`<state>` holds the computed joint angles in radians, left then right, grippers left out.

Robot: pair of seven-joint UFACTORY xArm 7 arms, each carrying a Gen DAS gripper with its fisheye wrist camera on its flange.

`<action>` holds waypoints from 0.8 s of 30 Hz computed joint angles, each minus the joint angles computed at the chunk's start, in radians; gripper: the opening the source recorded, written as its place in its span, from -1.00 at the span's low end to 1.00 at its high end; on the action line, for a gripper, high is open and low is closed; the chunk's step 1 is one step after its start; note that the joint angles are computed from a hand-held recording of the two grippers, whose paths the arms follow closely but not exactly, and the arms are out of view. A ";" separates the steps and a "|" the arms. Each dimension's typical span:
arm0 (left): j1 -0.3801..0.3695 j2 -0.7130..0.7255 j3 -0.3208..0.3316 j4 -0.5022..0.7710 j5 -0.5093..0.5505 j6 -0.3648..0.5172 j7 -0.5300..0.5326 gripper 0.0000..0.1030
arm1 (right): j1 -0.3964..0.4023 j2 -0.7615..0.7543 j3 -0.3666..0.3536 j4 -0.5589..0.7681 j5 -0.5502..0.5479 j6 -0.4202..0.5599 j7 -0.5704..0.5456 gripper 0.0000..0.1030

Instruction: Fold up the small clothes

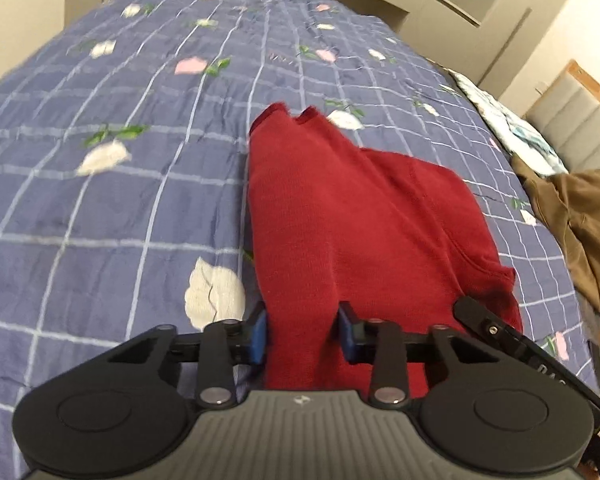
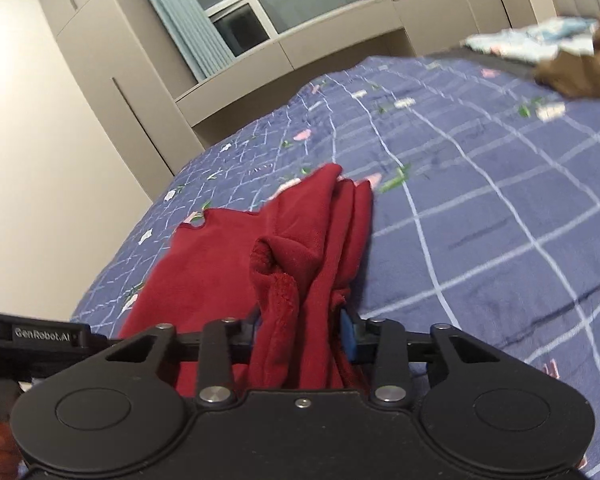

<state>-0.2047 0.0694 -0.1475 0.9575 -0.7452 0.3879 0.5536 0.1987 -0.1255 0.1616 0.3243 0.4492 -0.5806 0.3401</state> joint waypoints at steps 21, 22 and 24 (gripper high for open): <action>-0.008 -0.414 0.223 -0.265 0.074 0.008 0.130 -0.41 | 0.282 0.034 0.206 0.210 0.577 -0.127 -0.520 -0.34; -0.005 -0.433 0.238 -0.283 0.078 0.015 0.130 -0.41 | 0.305 0.040 0.212 0.215 0.603 -0.136 -0.538 -0.34; 0.004 -0.471 0.267 -0.326 0.085 0.028 0.131 -0.41 | 0.351 0.054 0.221 0.226 0.659 -0.157 -0.576 -0.34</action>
